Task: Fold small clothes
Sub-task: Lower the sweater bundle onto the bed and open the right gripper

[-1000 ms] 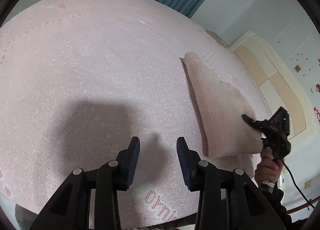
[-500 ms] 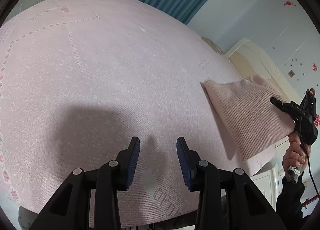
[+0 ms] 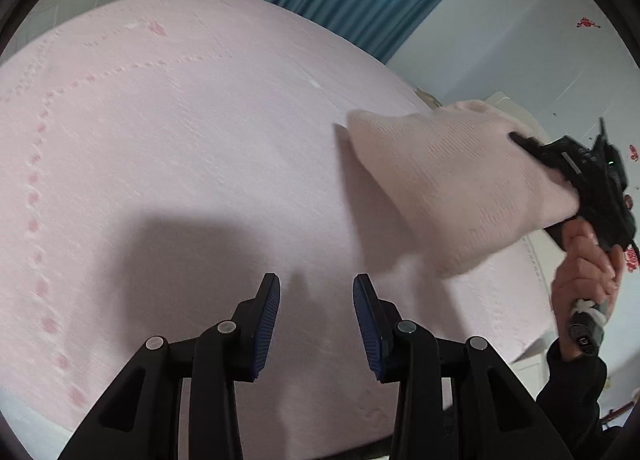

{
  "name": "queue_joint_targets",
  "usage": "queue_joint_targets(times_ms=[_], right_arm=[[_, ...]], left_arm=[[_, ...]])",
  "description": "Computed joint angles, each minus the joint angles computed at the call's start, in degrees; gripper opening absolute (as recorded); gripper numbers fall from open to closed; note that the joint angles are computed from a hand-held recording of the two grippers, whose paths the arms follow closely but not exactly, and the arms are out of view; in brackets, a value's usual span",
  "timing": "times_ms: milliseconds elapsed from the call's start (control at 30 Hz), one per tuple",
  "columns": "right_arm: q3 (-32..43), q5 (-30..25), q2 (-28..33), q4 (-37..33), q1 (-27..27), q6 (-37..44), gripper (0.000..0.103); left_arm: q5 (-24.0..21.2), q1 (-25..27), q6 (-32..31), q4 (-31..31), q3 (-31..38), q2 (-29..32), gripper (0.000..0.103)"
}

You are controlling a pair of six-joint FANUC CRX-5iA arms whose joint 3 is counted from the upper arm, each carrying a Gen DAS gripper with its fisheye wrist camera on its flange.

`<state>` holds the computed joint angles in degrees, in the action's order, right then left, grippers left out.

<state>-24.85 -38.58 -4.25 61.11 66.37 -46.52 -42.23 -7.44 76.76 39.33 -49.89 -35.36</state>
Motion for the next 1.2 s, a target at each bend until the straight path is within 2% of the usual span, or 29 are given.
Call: queue_joint_targets(times_ms=[67,133,200,233,300,333,433,500,567,633,700,733,767,833,933,1000,1100,1200], right_arm=[[-2.98,4.78,0.85,1.63,-2.33,-3.94,0.034],[-6.5,8.36,0.72,-0.81,-3.64,-5.06,0.035],[-9.18,6.92,-0.14,-4.72,-3.32,-2.75,0.036],[-11.16,7.29,-1.27,-4.12,-3.7,-2.47,0.037],[-14.46,10.34,-3.85,-3.56,-5.46,-0.44,0.037],[-14.51,9.2,-4.64,-5.81,-5.23,3.39,0.037],[-11.46,-1.89,-5.52,-12.75,-1.98,16.64,0.042],[-12.07,-3.09,-7.27,-12.03,-1.21,19.8,0.042],[-12.95,-1.25,-8.49,-12.12,-1.0,20.84,0.042],[-14.54,3.66,-9.73,-11.69,-1.62,20.32,0.042],[-18.08,9.94,-11.47,-5.25,-2.71,13.41,0.042],[-19.11,12.3,-11.91,-2.31,-3.45,10.92,0.042],[-20.48,13.75,-12.7,0.88,-3.57,8.27,0.042],[-21.59,12.59,-13.84,3.13,-2.01,7.05,0.042],[-20.27,5.21,-14.5,-1.78,3.7,14.12,0.042],[-19.82,2.44,-14.85,-3.96,5.64,17.05,0.042],[-19.71,-2.87,-15.55,-6.93,9.61,20.35,0.042],[-20.13,-6.94,-16.13,-10.3,13.0,22.08,0.042]], left_arm=[[0.09,1.18,-0.66,0.71,-0.59,0.31,0.036],[0.72,1.11,-0.93,1.29,-0.92,0.97,0.036],[0.94,1.25,-1.96,1.67,-1.45,0.74,0.036],[1.87,0.39,-2.03,1.51,-1.04,1.7,0.036],[3.05,-1.08,-2.76,1.81,-0.64,2.94,0.036],[3.83,-2.29,-2.75,1.88,0.07,4.18,0.036],[5.85,-5.42,-1.85,1.16,1.92,7.0,0.036],[7.61,-7.55,-2.3,2.15,3.04,9.33,0.036],[8.85,-9.41,-2.38,3.56,4.31,11.97,0.036],[9.62,-10.9,-3.32,6.01,5.0,13.92,0.036],[11.13,-12.7,-7.03,11.53,4.46,15.13,0.036],[11.26,-13.33,-7.2,11.89,4.82,15.39,0.036],[11.14,-13.74,-6.82,10.3,5.54,15.62,0.036],[10.38,-14.61,-2.85,3.6,6.9,15.13,0.038],[8.47,-15.32,1.58,-4.47,9.03,15.71,0.038],[6.2,-16.58,5.51,-11.2,11.44,16.77,0.038],[3.85,-20.09,13.54,-22.5,16.27,19.41,0.038],[4.49,-21.98,18.57,-27.15,18.18,20.99,0.037]])
